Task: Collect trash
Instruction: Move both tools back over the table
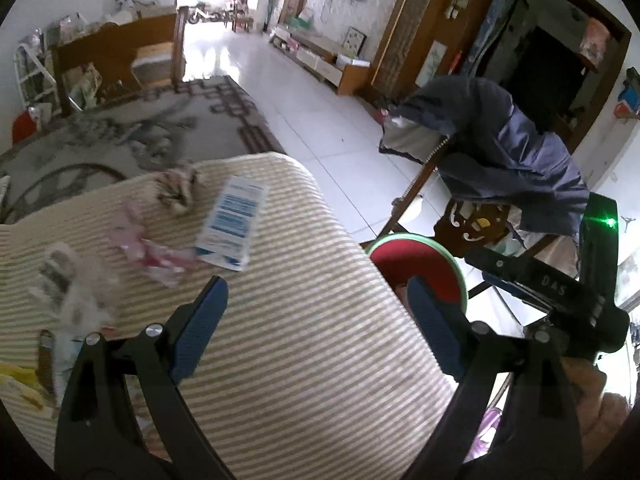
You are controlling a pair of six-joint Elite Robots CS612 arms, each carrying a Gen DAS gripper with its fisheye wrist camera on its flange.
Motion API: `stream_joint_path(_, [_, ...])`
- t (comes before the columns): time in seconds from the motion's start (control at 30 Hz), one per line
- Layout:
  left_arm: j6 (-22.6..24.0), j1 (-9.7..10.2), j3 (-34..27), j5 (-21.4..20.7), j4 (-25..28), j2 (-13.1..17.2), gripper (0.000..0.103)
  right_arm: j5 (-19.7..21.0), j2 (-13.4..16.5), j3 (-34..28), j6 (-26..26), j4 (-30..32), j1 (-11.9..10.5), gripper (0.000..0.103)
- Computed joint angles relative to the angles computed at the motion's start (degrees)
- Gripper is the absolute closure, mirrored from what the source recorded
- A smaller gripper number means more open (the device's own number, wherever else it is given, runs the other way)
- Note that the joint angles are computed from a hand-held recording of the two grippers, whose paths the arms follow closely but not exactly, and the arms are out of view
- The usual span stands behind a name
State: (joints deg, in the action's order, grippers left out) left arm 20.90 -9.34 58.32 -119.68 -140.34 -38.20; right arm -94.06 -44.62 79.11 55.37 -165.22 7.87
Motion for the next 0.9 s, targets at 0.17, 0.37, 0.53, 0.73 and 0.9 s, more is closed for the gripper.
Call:
stream_joint_path(0.17, [1.46,2.22,-0.83,-1.33,-0.05,0.35,0.014,-1.23,1.92,-5.12,-1.90,2.93,2.35,0.027])
stream_joint_path(0.37, [1.51,5.16,-3.41,-1.54,2.09,1.78,0.014,-1.21,5.02,-11.89,-2.79,7.42,4.94,0.027])
stream_joint_path(0.53, [1.06,7.54,-6.48,-0.49,4.13,3.64,0.014,-1.61,7.89,-17.64,-3.11,10.37,7.00,0.027])
stream_joint_path(0.73, [-1.15,10.11,-10.77,2.28,6.04,6.26,0.014,-1.33,11.37,-24.72,-4.23,14.36,8.78,0.027])
stream_joint_path(0.9, [-8.65,11.73,-15.69,9.74,9.54,9.23,0.014,-1.74,13.82,-29.80,-6.30,17.39,9.74,0.025])
